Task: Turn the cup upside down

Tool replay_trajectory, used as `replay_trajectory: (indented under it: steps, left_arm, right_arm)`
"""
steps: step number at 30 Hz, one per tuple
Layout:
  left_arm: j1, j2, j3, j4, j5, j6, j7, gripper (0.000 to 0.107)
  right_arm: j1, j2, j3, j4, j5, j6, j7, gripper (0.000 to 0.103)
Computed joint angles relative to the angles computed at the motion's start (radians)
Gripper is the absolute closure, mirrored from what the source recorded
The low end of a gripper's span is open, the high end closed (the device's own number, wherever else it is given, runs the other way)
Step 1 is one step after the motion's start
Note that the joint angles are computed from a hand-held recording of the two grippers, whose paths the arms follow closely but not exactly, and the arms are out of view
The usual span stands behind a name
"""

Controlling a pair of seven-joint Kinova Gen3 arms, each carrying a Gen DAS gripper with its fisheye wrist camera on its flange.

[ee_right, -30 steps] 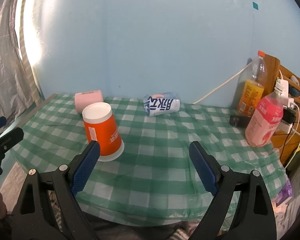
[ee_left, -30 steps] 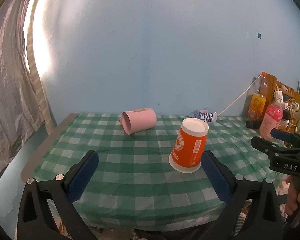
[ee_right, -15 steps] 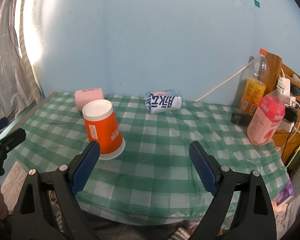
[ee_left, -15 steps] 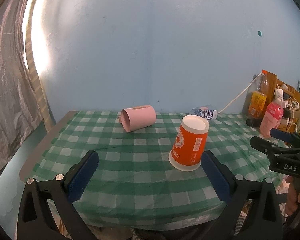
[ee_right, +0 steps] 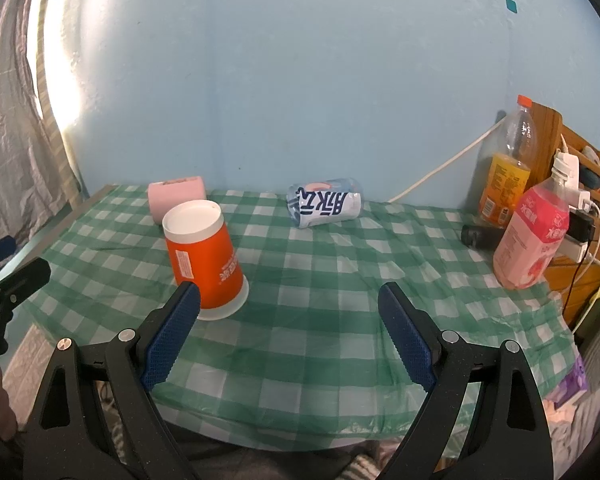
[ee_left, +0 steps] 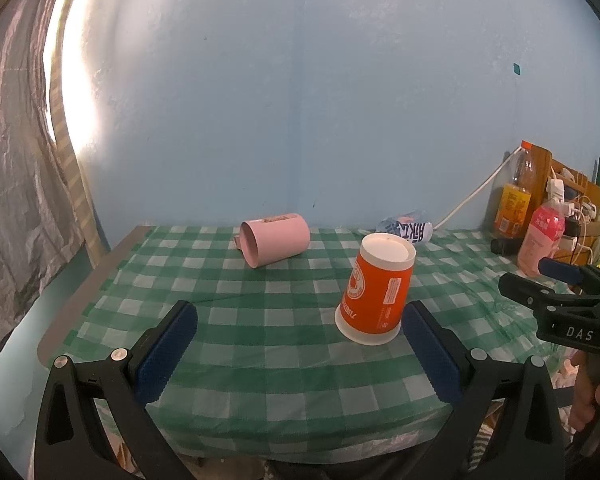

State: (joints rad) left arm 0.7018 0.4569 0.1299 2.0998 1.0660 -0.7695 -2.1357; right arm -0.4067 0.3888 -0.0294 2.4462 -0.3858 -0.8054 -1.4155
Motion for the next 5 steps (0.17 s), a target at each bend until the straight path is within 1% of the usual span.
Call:
replay_trajectory:
  steps: [2,5]
  left_arm:
    - [-0.002,0.002,0.0,0.003,-0.015,0.002,0.002,0.004]
    - [0.003,0.005,-0.002,0.001,-0.01,0.0,-0.005,0.004]
  right_arm:
    - [0.006,-0.001,-0.001,0.0,0.009,0.003,-0.003,0.014]
    - [0.011,-0.001,-0.001,0.002,0.015,0.003,-0.008,0.014]
